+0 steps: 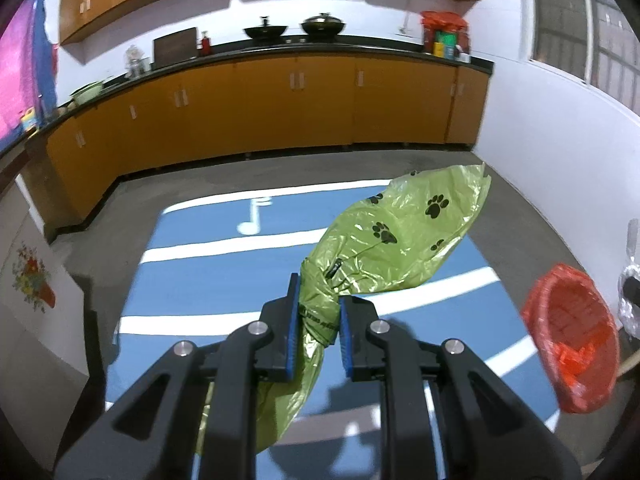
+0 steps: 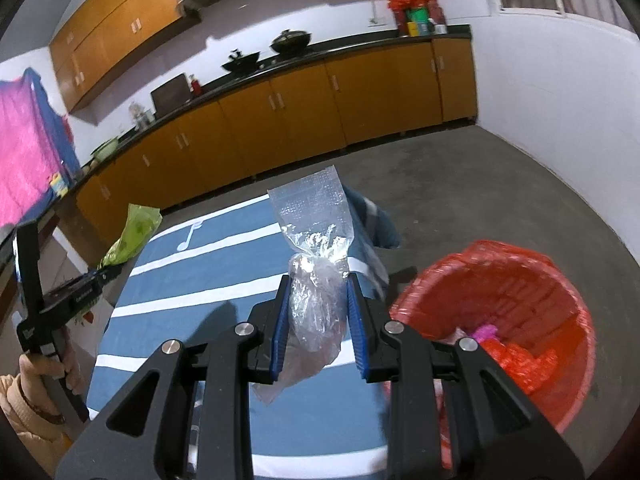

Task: Collect trash
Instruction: 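Carry the green bag and clear bag over the red wastebasket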

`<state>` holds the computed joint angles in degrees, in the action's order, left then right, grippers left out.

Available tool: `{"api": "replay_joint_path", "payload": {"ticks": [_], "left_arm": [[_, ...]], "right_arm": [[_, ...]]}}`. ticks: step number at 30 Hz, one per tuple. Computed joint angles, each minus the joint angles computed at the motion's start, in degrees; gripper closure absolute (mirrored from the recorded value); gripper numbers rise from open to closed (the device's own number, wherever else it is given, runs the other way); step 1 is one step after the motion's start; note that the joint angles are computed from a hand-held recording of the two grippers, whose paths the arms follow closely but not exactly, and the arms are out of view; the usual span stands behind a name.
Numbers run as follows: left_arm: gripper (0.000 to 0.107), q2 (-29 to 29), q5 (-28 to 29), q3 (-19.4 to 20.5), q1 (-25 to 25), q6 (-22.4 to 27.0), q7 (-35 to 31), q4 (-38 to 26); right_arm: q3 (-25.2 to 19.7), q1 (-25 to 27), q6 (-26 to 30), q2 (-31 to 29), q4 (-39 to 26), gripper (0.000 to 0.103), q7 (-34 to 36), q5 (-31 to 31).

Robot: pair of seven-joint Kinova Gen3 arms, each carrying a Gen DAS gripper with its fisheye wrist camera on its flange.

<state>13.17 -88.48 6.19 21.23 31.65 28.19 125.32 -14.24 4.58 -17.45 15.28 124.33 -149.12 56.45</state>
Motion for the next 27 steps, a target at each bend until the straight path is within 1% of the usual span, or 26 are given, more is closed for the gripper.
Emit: {"api": "replay_joint_path", "payload": {"ticks": [4,12,21,26,27], "left_arm": [[0.09,1.06,1.91,1.43,2.74,1.12,-1.86,-2.09],[0.09,4.01,4.46,1.6,8.35,-0.64,-5.4,-7.07],[0.09,8.75,6.63,-0.28,14.61,-6.35,-8.12,-13.33],[0.09,11.47,6.62,-2.7,17.69,-10.75,-8.21,-16.42],[0.09,11.9,6.68,-3.28,18.27,-11.44,-8.23,-16.85]], "right_arm": [[1.73,1.82,-1.96,-1.28,1.91,0.075,-0.63,0.65],[6.98,4.51,-5.51,-2.7,4.89,0.075,-1.75,2.52],[10.44,7.99,-7.43,-2.81,6.92,0.075,-2.29,2.72],[11.33,9.32,-8.07,-2.48,7.5,0.075,-1.5,1.46],[11.45,10.02,-8.43,-2.29,7.47,0.075,-1.66,2.05]]}}
